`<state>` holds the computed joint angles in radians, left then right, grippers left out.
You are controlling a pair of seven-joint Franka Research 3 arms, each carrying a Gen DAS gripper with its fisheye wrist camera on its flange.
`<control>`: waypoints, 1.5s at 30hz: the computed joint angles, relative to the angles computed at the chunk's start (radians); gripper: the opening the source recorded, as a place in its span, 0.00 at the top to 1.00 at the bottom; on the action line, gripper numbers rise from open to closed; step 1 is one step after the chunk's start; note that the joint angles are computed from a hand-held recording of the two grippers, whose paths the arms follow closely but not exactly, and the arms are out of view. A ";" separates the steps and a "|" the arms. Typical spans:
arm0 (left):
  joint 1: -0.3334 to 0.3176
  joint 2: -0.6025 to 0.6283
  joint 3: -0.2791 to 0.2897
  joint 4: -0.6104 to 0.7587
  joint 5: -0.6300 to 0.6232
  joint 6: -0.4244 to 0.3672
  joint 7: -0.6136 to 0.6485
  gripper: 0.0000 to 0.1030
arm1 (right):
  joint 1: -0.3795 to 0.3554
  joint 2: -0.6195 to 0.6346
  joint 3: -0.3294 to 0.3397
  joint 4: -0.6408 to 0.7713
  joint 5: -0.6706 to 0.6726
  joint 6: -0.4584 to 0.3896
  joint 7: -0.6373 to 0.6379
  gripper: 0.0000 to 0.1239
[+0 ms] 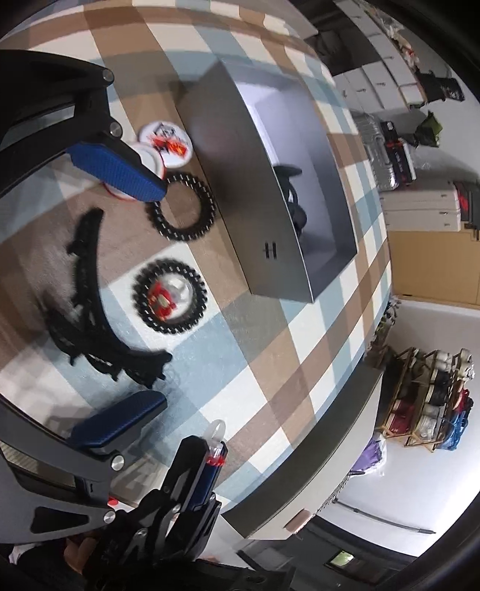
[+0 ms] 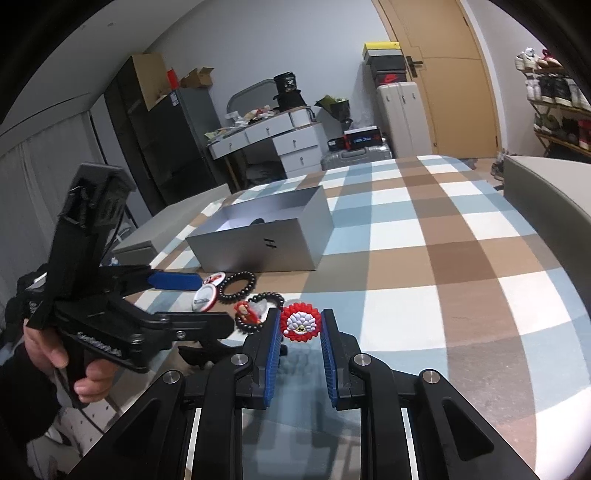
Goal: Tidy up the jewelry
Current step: 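Carry the beaded ring over the silver box with the right gripper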
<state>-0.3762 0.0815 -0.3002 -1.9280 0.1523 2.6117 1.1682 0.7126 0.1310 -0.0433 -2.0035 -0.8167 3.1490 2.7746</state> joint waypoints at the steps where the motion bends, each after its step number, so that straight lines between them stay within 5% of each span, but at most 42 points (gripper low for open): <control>1: 0.000 0.008 -0.001 0.008 -0.007 -0.004 0.004 0.11 | 0.003 -0.003 -0.006 -0.004 -0.009 -0.002 0.012 0.83; 3: 0.000 0.025 -0.002 0.031 -0.016 -0.025 0.008 0.33 | 0.000 -0.006 -0.009 -0.011 -0.018 0.002 0.029 0.83; 9: 0.007 0.032 -0.011 0.034 -0.083 -0.030 0.049 0.73 | 0.001 -0.008 -0.020 -0.023 -0.030 0.020 0.052 0.83; 18: -0.007 0.052 -0.002 0.059 -0.036 -0.061 0.012 0.85 | 0.012 -0.005 -0.039 -0.015 -0.082 0.037 0.099 0.83; 28: -0.011 0.043 -0.002 0.052 0.003 -0.064 -0.014 0.85 | 0.007 -0.007 -0.023 -0.015 -0.044 0.030 0.060 0.83; 45: -0.006 -0.028 0.001 0.020 0.004 0.006 -0.021 0.85 | -0.032 -0.022 0.059 -0.024 0.156 0.005 -0.150 0.83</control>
